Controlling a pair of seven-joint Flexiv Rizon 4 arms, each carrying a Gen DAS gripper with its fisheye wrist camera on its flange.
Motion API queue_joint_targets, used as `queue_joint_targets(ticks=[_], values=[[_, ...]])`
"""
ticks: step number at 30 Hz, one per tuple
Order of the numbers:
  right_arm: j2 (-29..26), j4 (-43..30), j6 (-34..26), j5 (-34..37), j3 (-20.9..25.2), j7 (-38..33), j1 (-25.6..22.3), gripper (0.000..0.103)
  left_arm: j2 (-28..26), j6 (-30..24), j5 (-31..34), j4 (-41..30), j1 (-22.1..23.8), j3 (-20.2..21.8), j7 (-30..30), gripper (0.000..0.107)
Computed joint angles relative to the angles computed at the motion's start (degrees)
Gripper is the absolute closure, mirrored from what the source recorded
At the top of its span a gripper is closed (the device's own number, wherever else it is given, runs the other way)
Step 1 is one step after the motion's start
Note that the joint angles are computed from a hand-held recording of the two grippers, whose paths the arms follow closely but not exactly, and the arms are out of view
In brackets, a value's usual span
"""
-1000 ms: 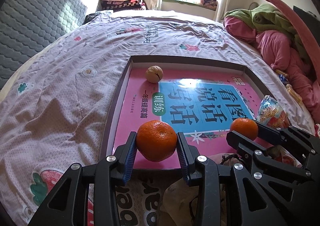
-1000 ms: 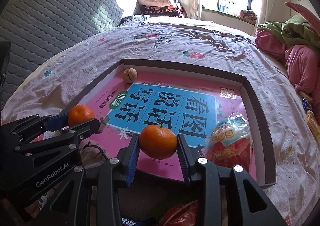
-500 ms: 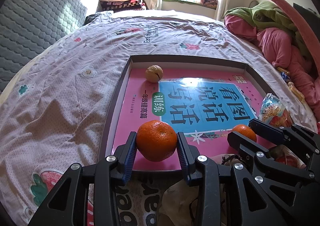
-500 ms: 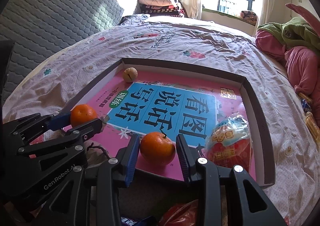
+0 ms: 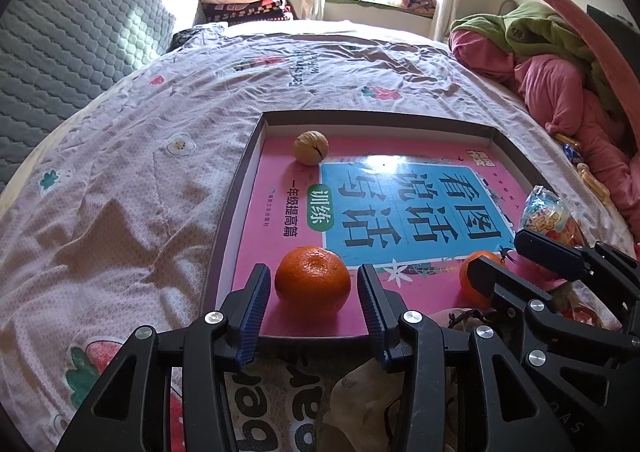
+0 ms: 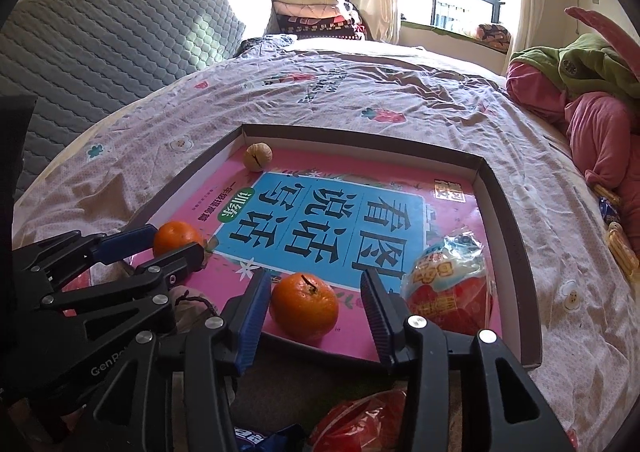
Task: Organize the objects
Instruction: 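Lower the orange into the box and open the left gripper while the right gripper releases its orange, then withdraw both open grippers from the box toward the remaining items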
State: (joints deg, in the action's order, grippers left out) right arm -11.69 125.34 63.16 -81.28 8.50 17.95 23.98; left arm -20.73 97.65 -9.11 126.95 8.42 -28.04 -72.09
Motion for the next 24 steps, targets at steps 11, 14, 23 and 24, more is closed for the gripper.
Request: queue_joint_targets(ticks=[11, 14, 23, 24], values=[[2.09, 0.91, -0.61, -3.08, 0.45, 2.72, -1.0, 0.053, 1.08, 2.35, 1.56, 1.84, 4.65, -4.46, -1.48, 0.059], [2.44, 1.07, -0.82, -3.51, 0.61, 3.22, -1.22, 0.053, 1.39, 2.59, 2.84, 2.2, 6.57, -6.09, -2.63, 0.057], [3.0, 1.29, -1.41, -4.35, 0.97, 3.8, -1.38, 0.048, 2.22, 3.33, 5.76, 2.97, 9.52, -8.6, -4.65, 0.056], [3.13, 1.36, -1.46, -4.46, 1.01, 3.89, -1.42, 0.047, 2.3, 3.35, 5.96, 3.07, 9.89, -8.95, -4.85, 0.056]])
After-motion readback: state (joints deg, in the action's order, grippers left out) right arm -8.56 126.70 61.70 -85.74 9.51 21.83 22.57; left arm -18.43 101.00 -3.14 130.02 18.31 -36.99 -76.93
